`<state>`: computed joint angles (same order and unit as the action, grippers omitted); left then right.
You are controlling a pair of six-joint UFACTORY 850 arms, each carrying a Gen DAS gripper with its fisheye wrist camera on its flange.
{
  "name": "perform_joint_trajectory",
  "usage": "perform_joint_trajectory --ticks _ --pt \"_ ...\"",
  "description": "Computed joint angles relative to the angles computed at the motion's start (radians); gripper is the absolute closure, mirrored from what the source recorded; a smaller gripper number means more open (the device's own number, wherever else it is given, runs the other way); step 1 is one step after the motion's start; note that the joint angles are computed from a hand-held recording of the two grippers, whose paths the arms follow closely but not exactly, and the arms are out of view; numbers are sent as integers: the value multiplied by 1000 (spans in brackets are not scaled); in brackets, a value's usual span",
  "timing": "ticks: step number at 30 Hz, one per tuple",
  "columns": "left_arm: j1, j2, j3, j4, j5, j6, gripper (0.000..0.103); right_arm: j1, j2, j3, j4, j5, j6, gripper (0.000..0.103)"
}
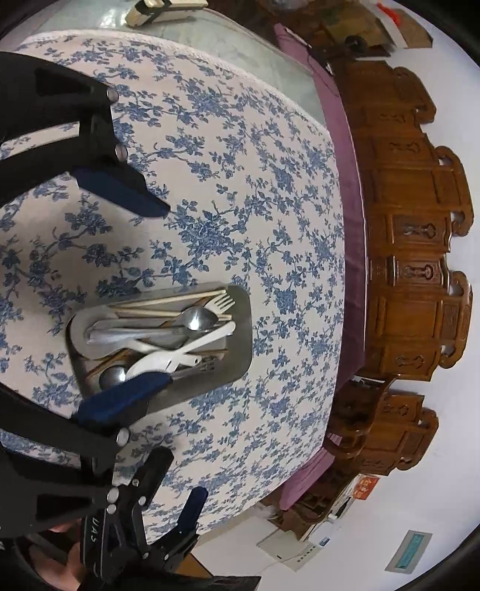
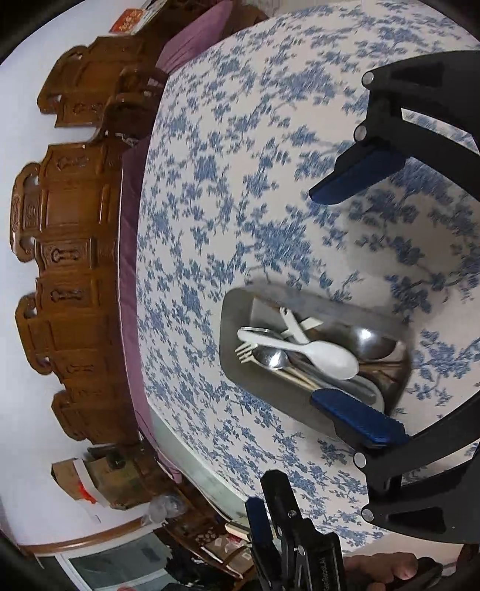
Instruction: Organize utensils
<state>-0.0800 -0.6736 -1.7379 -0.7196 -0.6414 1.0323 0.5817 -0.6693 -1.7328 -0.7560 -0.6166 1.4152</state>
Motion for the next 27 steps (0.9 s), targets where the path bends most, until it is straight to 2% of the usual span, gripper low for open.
perform_joint_trajectory --ticks 2,4,8,13,17,24,27 --pt "-1 34 45 -17 28 21 10 12 33 38 -34 -18 44 3" --pt "-2 73 98 -41 59 47 8 30 70 79 -84 -49 95 3" --pt "-6 140 193 -56 95 70 8 61 145 170 -157 -73 196 3" --pt "-1 240 343 -241 149 258 8 106 222 258 -245 -120 303 3" --pt "-5 310 433 -316 194 338 8 142 276 318 -300 -154 385 3" --pt "5 399 520 -421 180 462 8 195 332 366 -341 -217 455 3" --pt "12 440 534 -444 166 467 8 210 344 366 -354 -244 466 3"
